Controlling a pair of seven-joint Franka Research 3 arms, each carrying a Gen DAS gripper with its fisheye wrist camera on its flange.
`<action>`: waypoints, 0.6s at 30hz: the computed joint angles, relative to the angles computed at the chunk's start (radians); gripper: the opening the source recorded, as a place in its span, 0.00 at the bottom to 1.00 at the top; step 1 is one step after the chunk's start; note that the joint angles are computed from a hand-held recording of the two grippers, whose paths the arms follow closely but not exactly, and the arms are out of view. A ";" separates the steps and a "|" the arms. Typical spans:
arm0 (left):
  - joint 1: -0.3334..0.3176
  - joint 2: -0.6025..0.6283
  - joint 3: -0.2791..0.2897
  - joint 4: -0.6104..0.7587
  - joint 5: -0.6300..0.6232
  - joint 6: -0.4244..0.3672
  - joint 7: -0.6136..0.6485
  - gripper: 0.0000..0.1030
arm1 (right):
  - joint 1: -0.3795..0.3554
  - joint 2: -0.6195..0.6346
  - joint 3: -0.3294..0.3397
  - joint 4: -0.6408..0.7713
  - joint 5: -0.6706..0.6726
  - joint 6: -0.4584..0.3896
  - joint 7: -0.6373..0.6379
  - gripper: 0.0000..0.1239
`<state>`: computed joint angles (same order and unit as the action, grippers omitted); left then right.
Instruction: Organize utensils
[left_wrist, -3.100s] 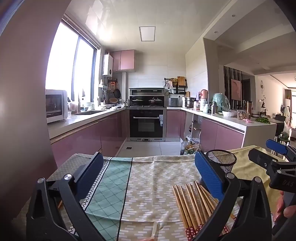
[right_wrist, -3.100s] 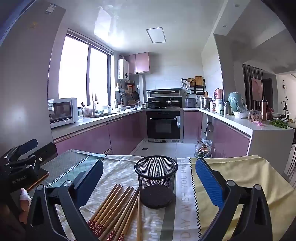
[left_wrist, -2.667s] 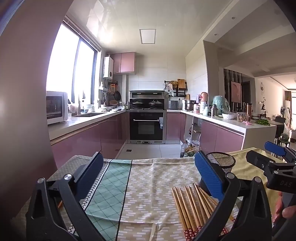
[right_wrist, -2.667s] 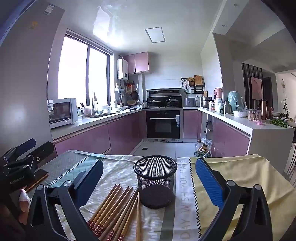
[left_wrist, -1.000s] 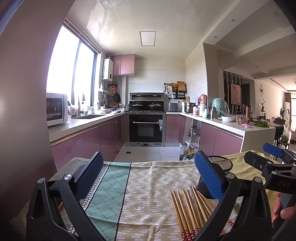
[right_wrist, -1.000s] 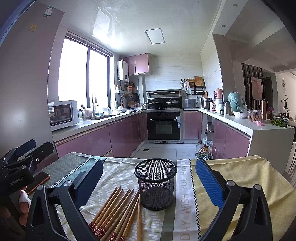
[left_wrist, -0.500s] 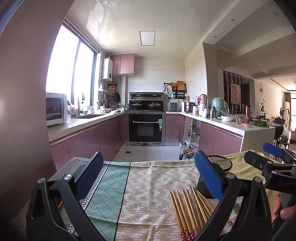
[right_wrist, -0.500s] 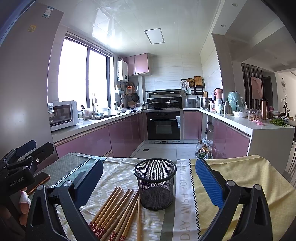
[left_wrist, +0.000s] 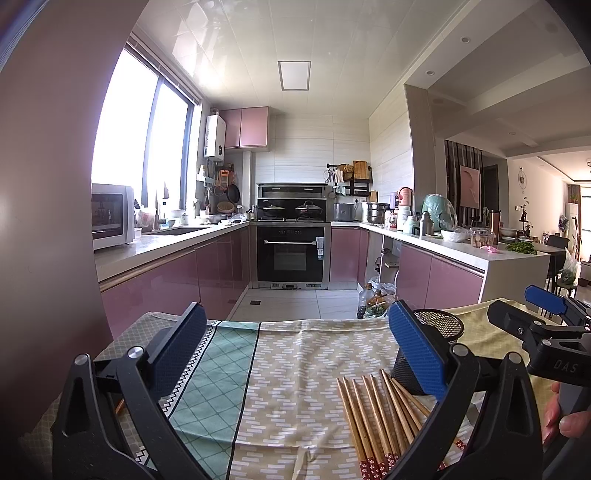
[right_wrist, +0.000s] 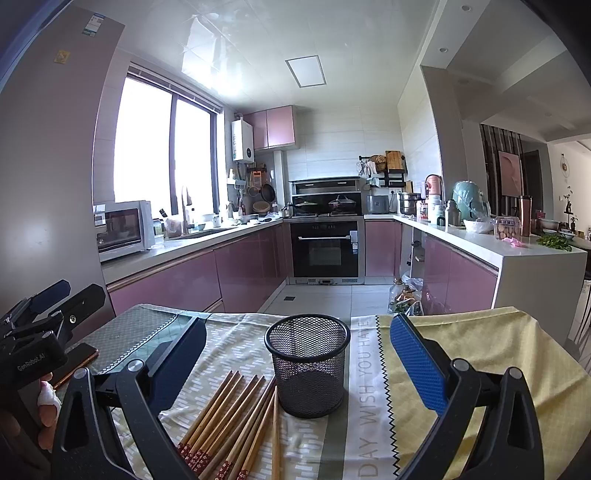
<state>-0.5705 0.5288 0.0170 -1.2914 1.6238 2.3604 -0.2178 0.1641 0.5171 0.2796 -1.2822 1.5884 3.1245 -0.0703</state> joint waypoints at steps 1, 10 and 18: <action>0.000 0.000 0.000 0.000 -0.001 0.000 0.001 0.95 | 0.000 -0.001 0.000 -0.002 -0.001 -0.001 0.002 0.78; -0.001 0.000 0.000 0.000 -0.002 -0.001 0.003 0.95 | 0.001 -0.001 -0.003 -0.002 -0.001 -0.002 0.003 0.78; -0.002 0.001 0.000 0.002 -0.004 -0.001 0.005 0.95 | 0.000 -0.001 -0.005 -0.003 0.000 -0.008 0.004 0.78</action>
<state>-0.5723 0.5301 0.0169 -1.2899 1.6199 2.3599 -0.2129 0.1646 0.5160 0.2742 -1.2855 1.5888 3.1166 -0.0661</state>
